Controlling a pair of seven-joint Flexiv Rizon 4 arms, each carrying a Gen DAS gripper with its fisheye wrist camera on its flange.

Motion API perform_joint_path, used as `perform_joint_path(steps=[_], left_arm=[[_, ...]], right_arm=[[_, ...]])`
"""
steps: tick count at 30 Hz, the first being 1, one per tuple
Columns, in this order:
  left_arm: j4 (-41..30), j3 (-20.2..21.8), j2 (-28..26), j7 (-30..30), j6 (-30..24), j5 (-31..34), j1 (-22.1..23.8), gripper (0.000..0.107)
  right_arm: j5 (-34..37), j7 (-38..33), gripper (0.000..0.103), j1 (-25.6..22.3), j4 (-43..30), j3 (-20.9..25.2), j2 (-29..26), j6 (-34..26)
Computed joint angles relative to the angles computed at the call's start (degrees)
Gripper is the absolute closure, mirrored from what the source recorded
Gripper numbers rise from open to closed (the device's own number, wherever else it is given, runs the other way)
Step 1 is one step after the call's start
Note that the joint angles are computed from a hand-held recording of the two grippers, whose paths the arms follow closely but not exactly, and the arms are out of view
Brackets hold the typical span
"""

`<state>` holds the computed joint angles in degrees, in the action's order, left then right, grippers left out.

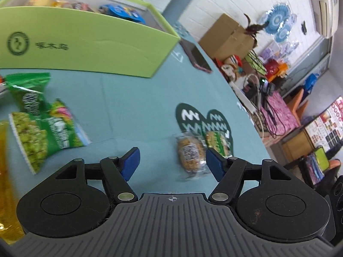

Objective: Organize snacks
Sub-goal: 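Grasp the clear bread bag with the QR label using both grippers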

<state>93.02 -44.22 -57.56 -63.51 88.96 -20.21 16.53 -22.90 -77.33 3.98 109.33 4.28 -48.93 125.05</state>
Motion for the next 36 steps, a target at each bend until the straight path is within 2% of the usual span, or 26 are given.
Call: perform_joint_path(steps=[2,6,9,11,13,15,19,24,27,29,31,32,34,36], left_arm=[[-2.19,0.95,-0.35,0.56,-2.01,-0.09,-1.38,0.056],[-7.43,3.61,-0.79,3.03,-8.66,-2.23,-4.35,0.059],[-11.85,6.26,-1.22,5.25,-14.61,-3.47,-6.67,0.062],[-15.53,9.97,-1.47,5.97,-18.26,-3.38,-9.45,0.062],[-18.72,13.58,-1.71,5.62,-22.75,-3.68,-11.82,0.069],[-19.23,14.7,-1.75,7.03,-24.42,-4.55,-12.38,0.079],[-15.74,14.48,-0.41,10.04,-21.93,-8.09,-11.62,0.083],[-6.54,12.49,3.51,13.99,-15.57,-13.86,-8.66,0.083],[0.93,8.45,6.01,16.99,-9.9,-18.09,-4.76,0.083],[4.35,5.2,6.6,18.26,-7.22,-19.61,-1.95,0.084],[6.81,1.69,6.57,18.54,-4.07,-20.43,0.73,0.081],[7.87,-0.68,6.03,18.94,-1.84,-20.11,2.38,0.076],[9.87,-6.04,4.17,20.11,3.42,-18.44,5.86,0.055],[10.66,-8.08,3.2,20.08,5.98,-16.18,7.13,0.052]], right_arm=[[-0.69,0.47,0.0,-0.72,-1.03,0.57,-0.48,0.1],[-11.58,5.83,0.0,-7.69,-4.2,6.42,-3.02,-1.52],[-13.33,7.01,0.0,-6.81,-5.97,5.29,-3.87,-2.89],[-16.65,9.12,0.0,-8.72,-8.13,6.96,-5.25,-4.84],[-22.1,12.56,0.001,-12.47,-10.7,10.56,-7.11,-8.55],[-24.51,13.57,0.001,-13.96,-11.96,12.11,-8.22,-9.65],[-22.9,12.46,0.001,-11.66,-11.21,10.0,-7.26,-9.35],[-25.85,12.73,0.001,-13.11,-9.82,12.73,-7.15,-9.83],[-27.76,12.43,0.001,-13.35,-7.57,13.65,-6.5,-8.81],[-28.0,11.35,0.001,-12.13,-5.49,12.51,-5.49,-7.14],[-24.66,9.75,0.001,-8.7,-3.44,9.53,-3.85,-5.18],[-21.32,8.57,0.001,-6.33,-2.36,7.5,-2.92,-3.78],[-11.82,5.3,0.001,-0.21,-0.23,2.52,-1.03,-1.09],[-3.8,2.68,0.0,4.57,0.81,-1.01,0.09,-0.26]])
